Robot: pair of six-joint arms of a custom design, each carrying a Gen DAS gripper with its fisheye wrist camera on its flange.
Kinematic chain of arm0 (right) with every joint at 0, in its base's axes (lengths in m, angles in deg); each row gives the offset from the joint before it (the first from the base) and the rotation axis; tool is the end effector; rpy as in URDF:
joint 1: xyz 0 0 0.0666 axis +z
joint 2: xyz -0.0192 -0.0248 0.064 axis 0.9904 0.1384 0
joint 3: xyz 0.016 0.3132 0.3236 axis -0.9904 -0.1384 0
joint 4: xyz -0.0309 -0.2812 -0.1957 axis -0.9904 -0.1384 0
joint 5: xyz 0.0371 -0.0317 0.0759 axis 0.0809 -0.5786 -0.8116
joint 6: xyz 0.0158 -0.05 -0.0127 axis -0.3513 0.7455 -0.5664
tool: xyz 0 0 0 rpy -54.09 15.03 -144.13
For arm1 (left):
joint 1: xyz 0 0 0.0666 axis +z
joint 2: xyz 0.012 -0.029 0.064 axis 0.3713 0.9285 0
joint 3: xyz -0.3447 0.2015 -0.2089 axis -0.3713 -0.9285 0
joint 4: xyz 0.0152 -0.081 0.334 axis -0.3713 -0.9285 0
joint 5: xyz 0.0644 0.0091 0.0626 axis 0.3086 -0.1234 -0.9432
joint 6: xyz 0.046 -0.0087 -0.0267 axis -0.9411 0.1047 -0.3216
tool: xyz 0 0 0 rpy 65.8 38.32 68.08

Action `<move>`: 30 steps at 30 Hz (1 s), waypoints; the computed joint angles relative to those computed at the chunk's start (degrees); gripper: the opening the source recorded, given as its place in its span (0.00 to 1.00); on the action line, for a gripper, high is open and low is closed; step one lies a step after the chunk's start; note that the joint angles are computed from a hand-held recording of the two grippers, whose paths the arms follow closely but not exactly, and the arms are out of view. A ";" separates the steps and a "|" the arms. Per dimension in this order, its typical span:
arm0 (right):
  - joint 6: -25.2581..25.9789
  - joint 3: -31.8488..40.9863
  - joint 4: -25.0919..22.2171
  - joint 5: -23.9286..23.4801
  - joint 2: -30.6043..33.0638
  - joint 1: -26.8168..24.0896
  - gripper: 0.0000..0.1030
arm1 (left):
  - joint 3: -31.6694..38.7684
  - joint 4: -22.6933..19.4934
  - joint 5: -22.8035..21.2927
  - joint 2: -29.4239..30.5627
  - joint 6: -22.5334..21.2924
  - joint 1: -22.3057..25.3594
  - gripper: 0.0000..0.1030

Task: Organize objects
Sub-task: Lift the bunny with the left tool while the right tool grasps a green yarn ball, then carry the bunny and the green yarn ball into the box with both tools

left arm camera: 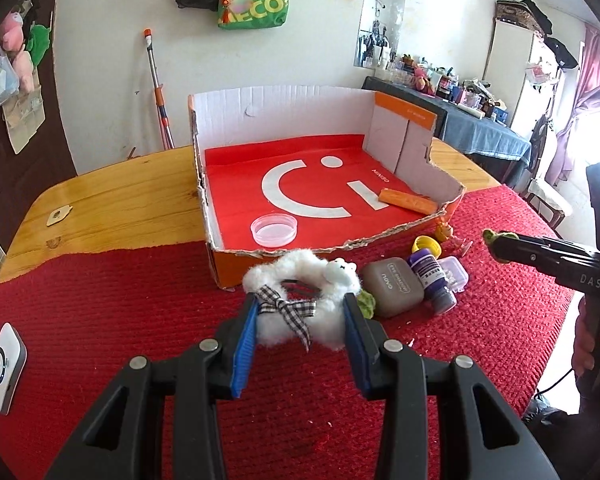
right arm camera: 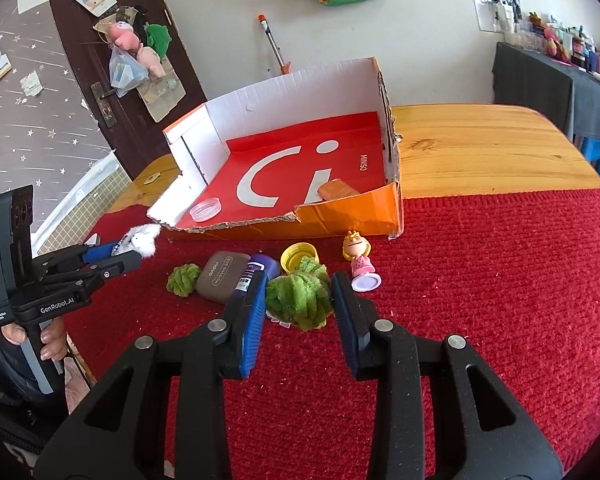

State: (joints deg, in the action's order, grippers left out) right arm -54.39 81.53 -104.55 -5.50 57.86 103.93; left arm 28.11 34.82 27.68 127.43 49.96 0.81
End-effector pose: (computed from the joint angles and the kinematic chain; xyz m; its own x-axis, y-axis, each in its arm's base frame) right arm 0.4944 0.2111 0.4180 -0.5800 -0.3615 -0.7300 -0.6500 0.7455 0.1472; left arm 0.4592 -0.1853 0.3963 -0.6229 0.3155 -0.7159 0.5451 0.8314 -0.1079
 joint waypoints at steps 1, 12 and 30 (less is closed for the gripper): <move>-0.02 0.00 0.07 -0.08 -0.03 0.01 0.31 | 0.05 0.04 0.05 -0.05 0.00 -0.04 0.41; 2.19 5.74 -2.43 -1.57 1.76 0.94 0.31 | 5.03 -2.79 1.33 2.05 0.43 -1.44 0.41; 11.23 27.42 -19.90 1.33 15.59 3.88 0.31 | 23.01 -15.80 2.25 14.91 -2.57 -4.32 0.41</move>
